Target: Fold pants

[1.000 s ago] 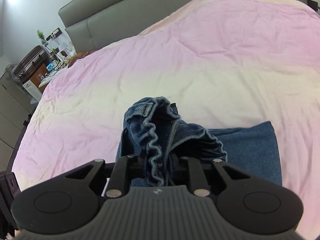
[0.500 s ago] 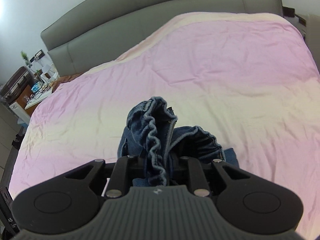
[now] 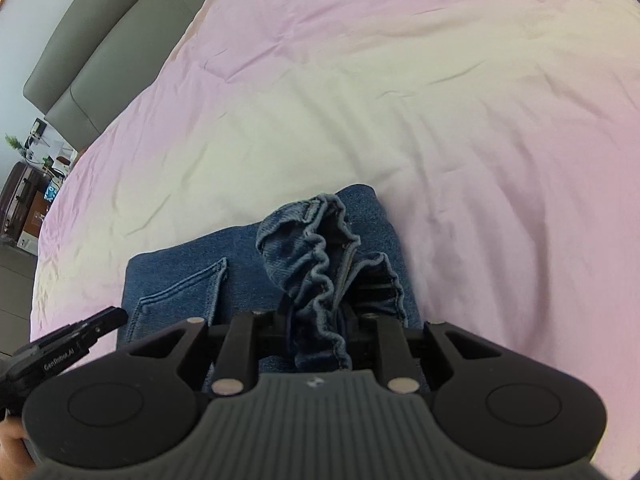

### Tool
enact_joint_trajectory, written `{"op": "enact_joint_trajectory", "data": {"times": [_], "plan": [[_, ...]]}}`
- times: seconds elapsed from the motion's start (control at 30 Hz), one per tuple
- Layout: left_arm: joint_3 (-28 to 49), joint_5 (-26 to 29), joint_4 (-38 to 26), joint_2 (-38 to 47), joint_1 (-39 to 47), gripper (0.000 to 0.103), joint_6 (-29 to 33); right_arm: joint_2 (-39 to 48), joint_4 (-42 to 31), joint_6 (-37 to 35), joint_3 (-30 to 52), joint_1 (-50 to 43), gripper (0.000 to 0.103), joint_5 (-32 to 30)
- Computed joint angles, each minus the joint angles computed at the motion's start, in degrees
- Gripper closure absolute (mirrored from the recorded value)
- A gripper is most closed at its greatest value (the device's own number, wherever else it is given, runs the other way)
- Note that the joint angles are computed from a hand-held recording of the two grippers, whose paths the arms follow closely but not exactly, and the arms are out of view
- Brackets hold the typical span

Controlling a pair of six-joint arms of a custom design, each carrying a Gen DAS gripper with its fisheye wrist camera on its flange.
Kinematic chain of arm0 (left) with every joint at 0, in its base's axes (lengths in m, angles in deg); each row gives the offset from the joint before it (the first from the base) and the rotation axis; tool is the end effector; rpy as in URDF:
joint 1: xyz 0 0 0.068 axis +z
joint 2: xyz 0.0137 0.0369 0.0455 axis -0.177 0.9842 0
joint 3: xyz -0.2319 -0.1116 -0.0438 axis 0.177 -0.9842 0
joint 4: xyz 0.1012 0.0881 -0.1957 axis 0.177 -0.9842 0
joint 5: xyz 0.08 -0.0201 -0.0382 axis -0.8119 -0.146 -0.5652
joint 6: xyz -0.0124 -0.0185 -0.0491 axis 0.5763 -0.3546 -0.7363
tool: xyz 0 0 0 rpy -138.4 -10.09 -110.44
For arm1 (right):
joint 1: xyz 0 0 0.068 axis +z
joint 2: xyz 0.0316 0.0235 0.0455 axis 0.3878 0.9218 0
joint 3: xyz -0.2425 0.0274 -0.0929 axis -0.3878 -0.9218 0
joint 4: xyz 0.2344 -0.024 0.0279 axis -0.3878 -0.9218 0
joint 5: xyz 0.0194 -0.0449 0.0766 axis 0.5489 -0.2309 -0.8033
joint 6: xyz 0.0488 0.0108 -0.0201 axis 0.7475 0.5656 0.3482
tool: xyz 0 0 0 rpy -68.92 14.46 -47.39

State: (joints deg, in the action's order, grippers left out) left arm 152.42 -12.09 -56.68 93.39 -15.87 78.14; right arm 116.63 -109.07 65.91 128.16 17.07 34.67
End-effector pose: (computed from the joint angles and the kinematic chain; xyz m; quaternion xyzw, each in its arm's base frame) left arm 0.2806 -0.0370 0.2748 0.1399 0.9316 -0.1194 0.3136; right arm 0.3090 -0.0191 0.3429 0.1906 0.9358 0.1983 0.2205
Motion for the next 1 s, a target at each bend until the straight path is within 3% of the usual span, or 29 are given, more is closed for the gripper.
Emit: {"op": "enact_joint_trajectory", "data": {"times": [0.07, 0.17, 0.27, 0.33, 0.47, 0.53, 0.6, 0.63, 0.7, 0.8, 0.87, 1.0], "plan": [[1.6, -0.3, 0.1, 3.8, -0.1, 0.085, -0.7, 1.6, 0.6, -1.4, 0.0, -0.3, 0.076, 0.3], [2.4, -1.0, 1.1, 7.1, 0.0, 0.087, -1.8, 2.4, 3.1, -0.7, -1.6, -0.3, 0.072, -0.3], [4.5, -1.7, -1.3, 7.6, -0.2, 0.088, -2.1, 1.7, 0.7, -2.9, -0.1, 0.3, 0.07, 0.7], [4.7, -2.5, -2.9, 5.0, -0.5, 0.087, 0.6, 0.9, -2.0, -5.1, 2.6, 1.4, 0.061, 3.9], [1.2, -0.3, -7.4, -5.7, 1.4, 0.085, 4.5, -4.8, -5.0, -9.6, 5.1, 3.6, 0.053, 8.1], [-1.4, 0.5, -10.3, -12.8, 2.4, 0.075, 6.0, -8.3, -5.7, -10.8, 4.5, 5.4, 0.054, 8.3], [-3.4, 1.2, -13.7, -19.2, 2.9, 0.055, 6.0, -11.7, -6.3, -10.7, 3.0, 8.6, 0.056, 9.2], [-4.2, 2.1, -16.1, -22.5, 3.4, 0.05, 6.3, -13.8, -6.2, -10.4, 1.3, 10.3, 0.057, 9.8], [-5.9, 3.9, -19.8, -28.1, 4.1, 0.036, 6.5, -17.5, -5.4, -9.7, -2.5, 14.1, 0.065, 11.6], [-8.5, 3.7, -24.4, -35.3, 1.4, 0.026, 5.5, -22.4, -3.1, -8.5, -9.1, 19.2, 0.067, 16.0], [-11.3, 0.4, -25.0, -39.6, -3.8, 0.023, 3.8, -24.9, -1.2, -8.6, -13.1, 21.0, 0.069, 18.8], [-19.5, -12.0, -21.1, -43.5, -17.9, 0.021, -5.8, -27.5, 3.9, -7.8, -21.2, 24.0, 0.074, 23.3]]}}
